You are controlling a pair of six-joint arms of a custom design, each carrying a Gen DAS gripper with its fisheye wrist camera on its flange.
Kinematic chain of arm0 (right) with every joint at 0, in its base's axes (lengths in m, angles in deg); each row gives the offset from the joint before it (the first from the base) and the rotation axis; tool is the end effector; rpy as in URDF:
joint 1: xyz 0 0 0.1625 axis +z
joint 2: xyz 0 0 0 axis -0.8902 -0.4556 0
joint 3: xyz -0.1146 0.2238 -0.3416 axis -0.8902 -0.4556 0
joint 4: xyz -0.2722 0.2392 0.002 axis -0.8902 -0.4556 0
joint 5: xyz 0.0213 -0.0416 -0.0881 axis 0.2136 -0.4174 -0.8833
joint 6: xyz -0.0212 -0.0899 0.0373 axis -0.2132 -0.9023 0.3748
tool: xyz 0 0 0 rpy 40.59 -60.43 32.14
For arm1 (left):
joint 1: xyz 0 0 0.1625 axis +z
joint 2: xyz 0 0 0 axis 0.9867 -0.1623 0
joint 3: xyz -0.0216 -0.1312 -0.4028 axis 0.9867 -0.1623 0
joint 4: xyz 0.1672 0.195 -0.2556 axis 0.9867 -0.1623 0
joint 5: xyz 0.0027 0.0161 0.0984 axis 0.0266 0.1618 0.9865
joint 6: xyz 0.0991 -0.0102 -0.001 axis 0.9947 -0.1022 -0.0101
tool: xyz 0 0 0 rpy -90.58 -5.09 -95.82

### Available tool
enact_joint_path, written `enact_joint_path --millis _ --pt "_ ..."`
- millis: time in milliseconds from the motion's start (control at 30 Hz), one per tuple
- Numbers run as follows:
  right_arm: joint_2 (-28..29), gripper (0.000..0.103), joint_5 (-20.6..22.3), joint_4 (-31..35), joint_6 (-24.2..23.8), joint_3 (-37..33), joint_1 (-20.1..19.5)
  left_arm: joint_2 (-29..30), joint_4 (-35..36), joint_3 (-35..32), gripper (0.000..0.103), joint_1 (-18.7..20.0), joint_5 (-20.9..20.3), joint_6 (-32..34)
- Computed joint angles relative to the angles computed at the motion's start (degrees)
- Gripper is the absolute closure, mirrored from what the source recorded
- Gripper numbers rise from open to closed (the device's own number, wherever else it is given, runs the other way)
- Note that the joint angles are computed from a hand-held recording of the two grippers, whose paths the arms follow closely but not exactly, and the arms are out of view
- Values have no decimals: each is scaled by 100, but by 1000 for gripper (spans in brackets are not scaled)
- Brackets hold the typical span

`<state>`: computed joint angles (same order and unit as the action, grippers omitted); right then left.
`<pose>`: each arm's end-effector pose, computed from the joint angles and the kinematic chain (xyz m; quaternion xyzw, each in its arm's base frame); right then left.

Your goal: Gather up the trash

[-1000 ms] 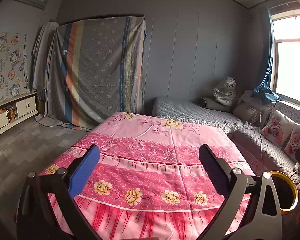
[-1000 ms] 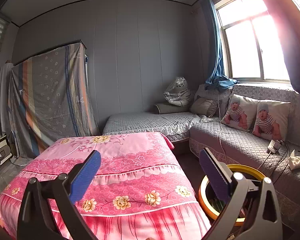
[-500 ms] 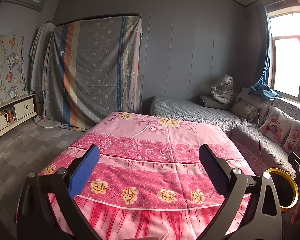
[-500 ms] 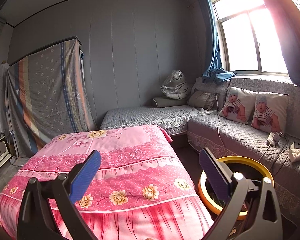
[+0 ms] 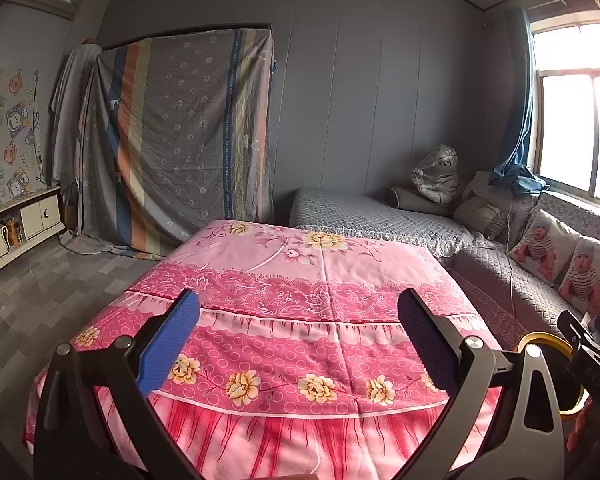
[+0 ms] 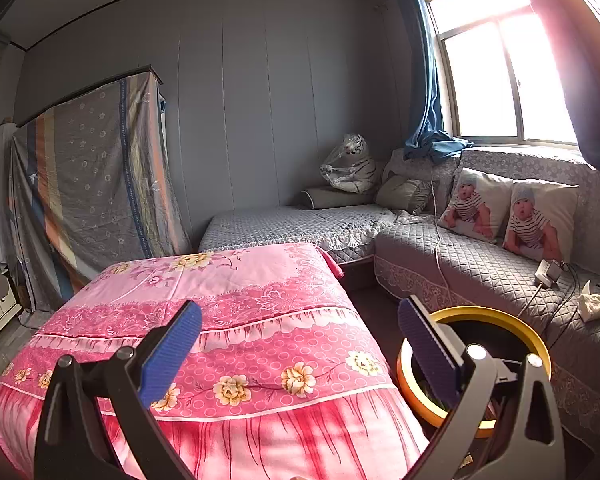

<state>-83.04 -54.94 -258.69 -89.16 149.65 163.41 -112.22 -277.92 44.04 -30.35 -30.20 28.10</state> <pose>0.2146 -0.5944 0.1323 0.2319 -0.7591 0.5506 0.2585 -0.1678 -0.5504 0.2350 0.0797 0.7149 -0.6012 0.3479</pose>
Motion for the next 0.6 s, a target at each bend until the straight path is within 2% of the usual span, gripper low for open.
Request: enact_joint_path --millis 600 --pt "33 8 172 79 -176 -3 5 10 118 2 8 3 38 -165"
